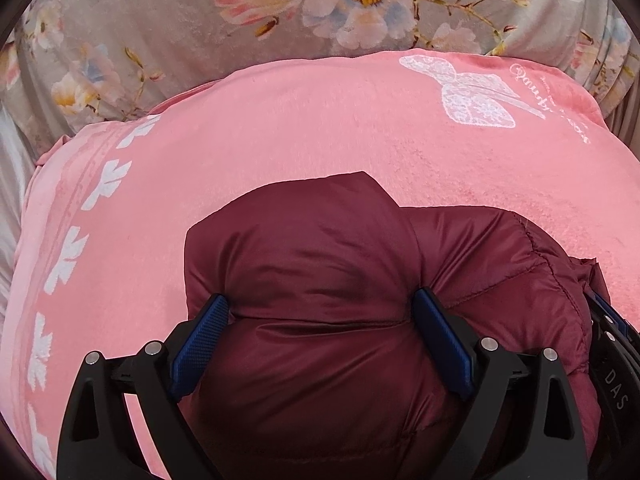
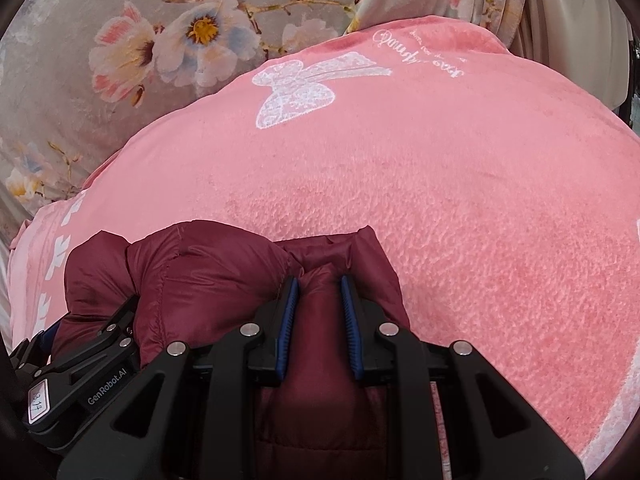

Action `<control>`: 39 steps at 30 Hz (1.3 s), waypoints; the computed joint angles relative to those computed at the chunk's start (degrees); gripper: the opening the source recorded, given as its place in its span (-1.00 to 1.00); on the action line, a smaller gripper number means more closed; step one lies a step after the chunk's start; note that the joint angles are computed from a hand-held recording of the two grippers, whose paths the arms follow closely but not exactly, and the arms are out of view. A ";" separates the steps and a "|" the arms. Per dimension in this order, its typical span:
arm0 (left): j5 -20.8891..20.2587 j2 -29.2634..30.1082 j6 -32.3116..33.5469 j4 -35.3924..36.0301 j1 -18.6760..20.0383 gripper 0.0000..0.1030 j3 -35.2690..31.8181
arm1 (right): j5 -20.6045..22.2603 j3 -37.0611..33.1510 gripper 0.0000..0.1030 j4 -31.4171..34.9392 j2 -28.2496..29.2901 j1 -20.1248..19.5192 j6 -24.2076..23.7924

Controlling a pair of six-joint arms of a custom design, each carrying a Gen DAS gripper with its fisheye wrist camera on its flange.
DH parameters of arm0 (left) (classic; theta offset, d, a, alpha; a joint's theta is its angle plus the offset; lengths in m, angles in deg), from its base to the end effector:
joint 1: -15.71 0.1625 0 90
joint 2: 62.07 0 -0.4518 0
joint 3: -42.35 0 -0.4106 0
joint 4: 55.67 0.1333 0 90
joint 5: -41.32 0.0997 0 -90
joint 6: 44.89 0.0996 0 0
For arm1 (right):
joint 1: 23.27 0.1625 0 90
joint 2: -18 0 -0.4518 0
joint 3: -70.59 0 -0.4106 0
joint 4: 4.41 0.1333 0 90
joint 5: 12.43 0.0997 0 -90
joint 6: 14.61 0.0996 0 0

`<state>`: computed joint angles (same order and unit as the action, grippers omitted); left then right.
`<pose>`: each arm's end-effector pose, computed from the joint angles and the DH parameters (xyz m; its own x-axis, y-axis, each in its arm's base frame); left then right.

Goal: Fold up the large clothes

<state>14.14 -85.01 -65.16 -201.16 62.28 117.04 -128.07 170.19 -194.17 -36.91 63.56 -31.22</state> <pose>-0.3701 -0.7137 -0.0228 -0.5863 0.0040 -0.8101 0.5148 0.7740 -0.3687 0.0523 -0.6863 0.2737 -0.8528 0.2238 0.4718 -0.2214 0.6634 -0.7148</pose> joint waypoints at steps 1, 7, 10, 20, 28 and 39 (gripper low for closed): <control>0.10 0.02 -0.03 0.02 -0.02 0.78 0.00 | 0.06 -0.01 -0.60 -0.10 0.05 -0.02 -0.01; -0.69 -0.32 -0.07 0.15 0.06 0.78 0.09 | 1.09 0.05 -0.60 0.14 -0.19 -0.36 0.09; -3.26 -2.47 -2.16 3.55 -0.20 0.60 1.15 | 2.03 0.55 -0.59 1.59 -1.22 -0.51 0.83; -16.11 -18.55 -5.14 4.83 -3.40 -0.76 16.72 | 8.07 14.69 0.03 3.11 -14.55 -1.98 4.50; -30.51 -26.65 -14.67 4.38 1.41 -0.52 25.33 | 16.31 19.58 0.23 12.35 -19.14 -7.06 7.77; -39.45 -27.77 -14.98 -5.77 3.99 0.15 28.01 | 22.27 21.40 0.27 13.48 -20.34 -8.56 9.08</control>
<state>-25.31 -112.78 -80.14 -206.93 66.27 145.05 -105.79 191.59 -180.69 -57.25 54.99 -22.14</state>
